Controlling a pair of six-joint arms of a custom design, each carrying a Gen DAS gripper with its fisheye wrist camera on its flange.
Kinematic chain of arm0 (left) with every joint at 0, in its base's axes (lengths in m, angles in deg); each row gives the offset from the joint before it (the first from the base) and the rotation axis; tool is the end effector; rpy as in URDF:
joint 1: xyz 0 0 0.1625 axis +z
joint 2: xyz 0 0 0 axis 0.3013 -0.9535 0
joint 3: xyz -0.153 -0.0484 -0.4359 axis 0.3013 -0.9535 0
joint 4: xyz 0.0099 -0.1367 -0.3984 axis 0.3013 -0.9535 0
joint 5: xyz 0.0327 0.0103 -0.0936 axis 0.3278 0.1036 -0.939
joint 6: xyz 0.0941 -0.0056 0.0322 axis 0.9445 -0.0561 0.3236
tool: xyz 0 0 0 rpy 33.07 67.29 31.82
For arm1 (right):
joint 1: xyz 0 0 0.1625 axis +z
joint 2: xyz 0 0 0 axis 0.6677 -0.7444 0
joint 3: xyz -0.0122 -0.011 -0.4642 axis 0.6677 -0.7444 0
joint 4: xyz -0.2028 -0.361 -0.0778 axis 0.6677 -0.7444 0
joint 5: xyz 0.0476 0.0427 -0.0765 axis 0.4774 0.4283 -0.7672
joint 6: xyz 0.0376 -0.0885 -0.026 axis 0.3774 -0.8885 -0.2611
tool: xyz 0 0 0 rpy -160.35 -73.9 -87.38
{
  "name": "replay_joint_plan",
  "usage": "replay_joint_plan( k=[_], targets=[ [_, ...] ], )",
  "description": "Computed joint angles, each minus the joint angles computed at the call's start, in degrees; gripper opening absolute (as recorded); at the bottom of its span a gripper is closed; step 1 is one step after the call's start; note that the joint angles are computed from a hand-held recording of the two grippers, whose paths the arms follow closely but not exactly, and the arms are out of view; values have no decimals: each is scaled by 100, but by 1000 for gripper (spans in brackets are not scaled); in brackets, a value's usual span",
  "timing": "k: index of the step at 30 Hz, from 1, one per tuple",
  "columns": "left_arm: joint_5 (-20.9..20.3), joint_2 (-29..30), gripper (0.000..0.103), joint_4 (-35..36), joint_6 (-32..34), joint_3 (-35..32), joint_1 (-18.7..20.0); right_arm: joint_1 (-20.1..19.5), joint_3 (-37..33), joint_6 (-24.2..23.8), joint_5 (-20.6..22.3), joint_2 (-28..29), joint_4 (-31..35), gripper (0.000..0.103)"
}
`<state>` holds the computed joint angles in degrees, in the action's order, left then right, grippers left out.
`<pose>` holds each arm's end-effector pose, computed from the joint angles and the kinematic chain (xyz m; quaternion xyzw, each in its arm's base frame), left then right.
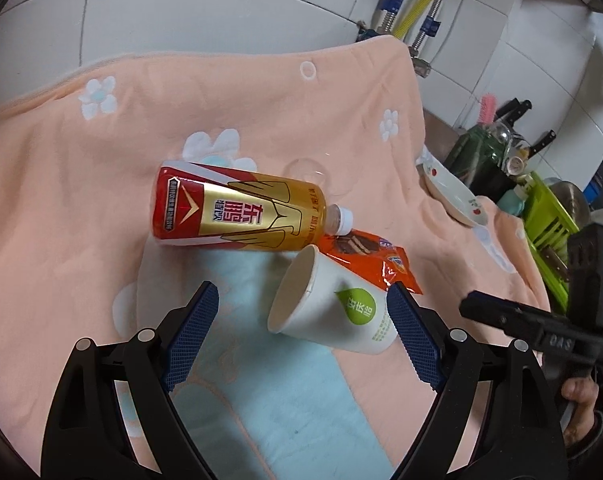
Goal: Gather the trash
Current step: 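Move both tools back over the towel toward the paper cup and orange packet, then grasp the white paper cup with the left tool while the right tool grasps the orange snack packet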
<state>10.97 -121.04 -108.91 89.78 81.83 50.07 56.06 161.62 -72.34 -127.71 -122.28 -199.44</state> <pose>-0.0957 -0.7160 0.2301 0.1367 0.9055 -0.3472 0.2019 0.2156 -0.7498 0.0821 0.1533 -0.9468 0.2520 0.1289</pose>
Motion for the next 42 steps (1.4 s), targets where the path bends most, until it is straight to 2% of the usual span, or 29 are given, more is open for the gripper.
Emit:
replay_joint_plan(
  k=[7,9,12,20,25,28,31,32,33,42],
  targets=[
    [-257,126,80,317,15,-282,110,-201,-522,808,607,200,620,55],
    [-254,167,77,368,84,-351,117,-269,-713,1101,725,290,803,53],
    [-470,220,73,619,111,-517,177,-360,-969,1381,929,424,1008,49],
    [-820,310,67,926,198,-713,308,-491,-1446,1876,1439,729,1310,44],
    [-1034,362,67,1014,242,-802,378,-640,-1574,2274,1978,854,1315,38],
    [-1175,388,64,1064,270,-843,418,-682,-1602,2346,2194,873,1308,33],
    [-1352,388,55,1046,327,-830,444,-698,-1567,2320,2230,861,1246,28],
    [-1396,390,50,1054,340,-831,447,-703,-1551,2306,2239,857,1215,24],
    [-1464,380,47,1073,358,-827,450,-702,-1522,2296,2226,846,1159,16],
    [-1611,279,24,941,493,-602,383,-648,-1140,1897,1946,627,779,10]
  ],
)
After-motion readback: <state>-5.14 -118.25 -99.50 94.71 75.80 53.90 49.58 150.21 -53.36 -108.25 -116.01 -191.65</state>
